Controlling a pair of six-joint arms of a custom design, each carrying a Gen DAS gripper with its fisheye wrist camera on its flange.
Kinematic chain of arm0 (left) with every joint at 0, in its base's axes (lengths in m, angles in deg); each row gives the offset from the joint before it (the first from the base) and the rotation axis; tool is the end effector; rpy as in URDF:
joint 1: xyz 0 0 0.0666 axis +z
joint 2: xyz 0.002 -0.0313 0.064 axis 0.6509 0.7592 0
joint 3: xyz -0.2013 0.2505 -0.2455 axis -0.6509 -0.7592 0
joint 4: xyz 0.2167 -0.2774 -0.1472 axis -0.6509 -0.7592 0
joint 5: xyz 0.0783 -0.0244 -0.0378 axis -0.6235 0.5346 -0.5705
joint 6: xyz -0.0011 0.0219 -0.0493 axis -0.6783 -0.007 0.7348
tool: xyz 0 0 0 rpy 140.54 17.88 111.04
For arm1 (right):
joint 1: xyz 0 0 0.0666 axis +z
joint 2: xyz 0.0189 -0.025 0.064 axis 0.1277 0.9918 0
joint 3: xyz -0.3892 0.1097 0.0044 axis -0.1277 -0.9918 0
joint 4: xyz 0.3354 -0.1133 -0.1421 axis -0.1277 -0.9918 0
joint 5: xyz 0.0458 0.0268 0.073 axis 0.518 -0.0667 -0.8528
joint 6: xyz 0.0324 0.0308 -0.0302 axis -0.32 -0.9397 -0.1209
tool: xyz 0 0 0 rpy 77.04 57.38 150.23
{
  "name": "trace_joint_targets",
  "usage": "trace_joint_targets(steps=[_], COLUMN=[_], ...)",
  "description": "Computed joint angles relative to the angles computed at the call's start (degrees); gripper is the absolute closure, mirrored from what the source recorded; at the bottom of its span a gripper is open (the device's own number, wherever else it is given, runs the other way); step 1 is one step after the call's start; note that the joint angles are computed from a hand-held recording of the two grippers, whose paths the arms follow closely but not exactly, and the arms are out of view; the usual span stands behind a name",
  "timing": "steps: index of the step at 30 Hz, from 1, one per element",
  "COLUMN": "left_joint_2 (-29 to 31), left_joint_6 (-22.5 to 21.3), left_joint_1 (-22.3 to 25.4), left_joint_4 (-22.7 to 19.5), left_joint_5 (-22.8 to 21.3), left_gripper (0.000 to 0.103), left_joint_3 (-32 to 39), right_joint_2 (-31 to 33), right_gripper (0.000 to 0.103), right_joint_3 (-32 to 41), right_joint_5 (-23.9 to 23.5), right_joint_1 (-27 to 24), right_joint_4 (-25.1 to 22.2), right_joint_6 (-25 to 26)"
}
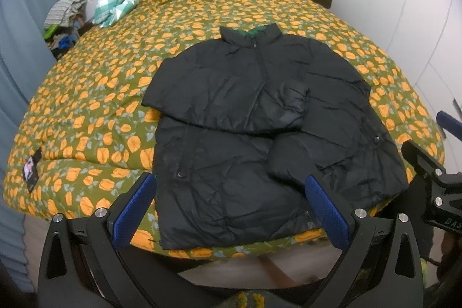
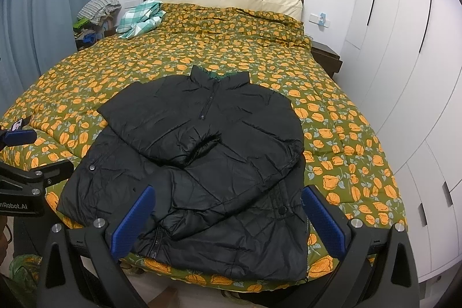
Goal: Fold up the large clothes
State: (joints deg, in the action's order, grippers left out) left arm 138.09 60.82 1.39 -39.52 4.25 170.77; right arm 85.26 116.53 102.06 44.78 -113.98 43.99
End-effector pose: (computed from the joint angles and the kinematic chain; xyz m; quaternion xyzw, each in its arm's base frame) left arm 0.4056 -0.3141 0.4921 0.0260 0.9529 0.0185 0.3016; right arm 0.3510 0.2490 0.5055 -0.0773 0.9198 -0.0307 0.3835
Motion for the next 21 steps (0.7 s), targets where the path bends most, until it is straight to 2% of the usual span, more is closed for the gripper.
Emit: trace_joint_targets(steps=[7,10,12,14,16,18,21], left_joint_2=[0.31,1.19,3.23,6.62,10.94,16.68,26.69], left_joint_6=[-1.78,-5.54,-10.65,-16.14,-20.68,-23.25,-24.09], left_joint_1=[1.49,3.18,4.26,4.73,4.65,5.0,5.79], left_joint_4=[1.02,2.25,3.49,3.45,3.81,2.56,-1.68], left_joint_5=[3.77,8.5,13.1,17.04,18.65,21.21,24.18], left_gripper=[0.0,0.0,0.0,0.001,0.0,0.001,0.001], left_joint_3=[-0.32,0.45,2.38,5.97,10.29,16.38,27.55], right_joint_2=[-0.05,-0.18,-0.33,-0.55,-0.89,-1.32,-2.01], right_gripper=[0.0,0.0,0.0,0.0,0.0,0.0,0.0], right_joint_3=[-0.18,-0.48,-0.76,-1.08,-1.52,-1.94,-2.66], right_joint_5=[-0.09,0.1,0.22,0.25,0.39,0.46,0.89], right_joint_1=[-0.29,-0.59,-0.83,-1.09,-1.19,-1.22,-1.13], right_joint_4=[-0.07,0.0,0.04,0.15,0.39,0.47,0.58], right_joint_6=[-0.18,-0.59,-1.07,-1.44,-1.67,-1.78,-1.84])
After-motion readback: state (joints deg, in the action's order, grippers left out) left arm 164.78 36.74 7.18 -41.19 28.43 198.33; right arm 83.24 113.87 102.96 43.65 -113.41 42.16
